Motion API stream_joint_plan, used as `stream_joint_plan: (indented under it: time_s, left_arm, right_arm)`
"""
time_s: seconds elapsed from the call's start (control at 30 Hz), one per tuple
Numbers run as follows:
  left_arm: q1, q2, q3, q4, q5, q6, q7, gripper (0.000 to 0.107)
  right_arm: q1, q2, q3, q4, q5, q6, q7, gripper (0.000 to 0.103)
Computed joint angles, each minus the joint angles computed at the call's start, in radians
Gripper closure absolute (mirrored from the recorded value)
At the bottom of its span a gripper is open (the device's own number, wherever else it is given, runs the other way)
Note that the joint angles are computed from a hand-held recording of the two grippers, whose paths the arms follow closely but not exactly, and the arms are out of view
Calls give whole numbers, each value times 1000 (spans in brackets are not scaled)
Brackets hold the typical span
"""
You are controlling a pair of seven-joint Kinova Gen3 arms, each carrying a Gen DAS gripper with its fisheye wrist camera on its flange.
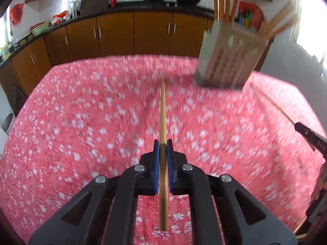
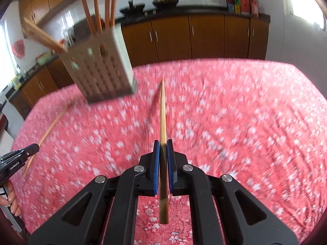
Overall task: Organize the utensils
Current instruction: 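Lift both chopsticks and carry them above the utensil holder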
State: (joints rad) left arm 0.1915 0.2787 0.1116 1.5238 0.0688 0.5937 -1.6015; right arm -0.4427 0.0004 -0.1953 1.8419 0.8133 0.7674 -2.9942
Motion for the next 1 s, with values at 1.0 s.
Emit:
stream_joint_plan:
  time_s: [1.0]
  left_arm:
    - [97, 27, -29, 28, -109, 14, 12, 95]
  right_arm:
    - [14, -62, -57, 6, 152, 5, -116, 95]
